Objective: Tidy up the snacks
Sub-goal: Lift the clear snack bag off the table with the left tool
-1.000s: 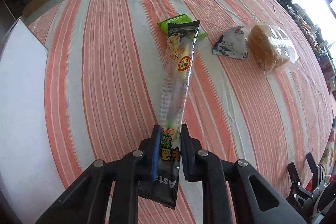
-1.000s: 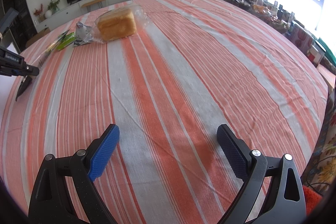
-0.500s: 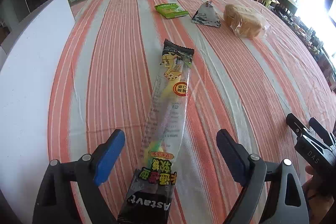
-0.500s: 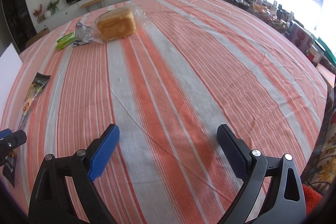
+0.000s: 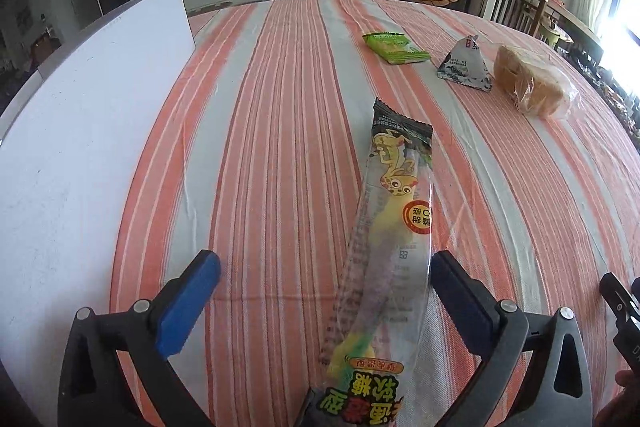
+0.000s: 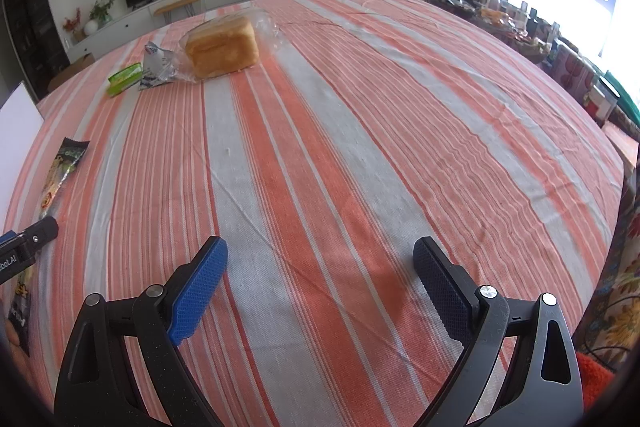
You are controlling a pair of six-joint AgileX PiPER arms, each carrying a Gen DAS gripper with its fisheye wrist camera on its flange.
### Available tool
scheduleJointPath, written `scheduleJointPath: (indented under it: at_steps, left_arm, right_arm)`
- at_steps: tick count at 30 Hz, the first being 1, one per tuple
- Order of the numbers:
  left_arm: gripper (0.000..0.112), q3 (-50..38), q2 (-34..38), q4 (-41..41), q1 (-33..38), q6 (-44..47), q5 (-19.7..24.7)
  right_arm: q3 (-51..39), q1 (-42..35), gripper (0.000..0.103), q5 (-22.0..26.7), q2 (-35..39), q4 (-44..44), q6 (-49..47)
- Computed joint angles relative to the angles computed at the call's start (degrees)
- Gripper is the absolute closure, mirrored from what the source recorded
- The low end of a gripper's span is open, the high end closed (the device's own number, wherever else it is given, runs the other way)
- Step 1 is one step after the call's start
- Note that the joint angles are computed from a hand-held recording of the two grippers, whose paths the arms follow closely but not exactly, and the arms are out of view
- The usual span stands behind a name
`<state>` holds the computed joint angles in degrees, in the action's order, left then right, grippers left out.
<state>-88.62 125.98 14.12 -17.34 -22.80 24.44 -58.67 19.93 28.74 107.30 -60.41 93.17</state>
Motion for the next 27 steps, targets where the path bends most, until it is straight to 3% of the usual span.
scheduleJointPath:
  at_steps: [27]
  left_arm:
    - [0.009, 0.8, -0.37, 1.22, -0.27, -1.38, -0.5]
  right_arm:
    - [0.02, -0.04, 0.007, -0.03, 0.01, -0.02, -0.03]
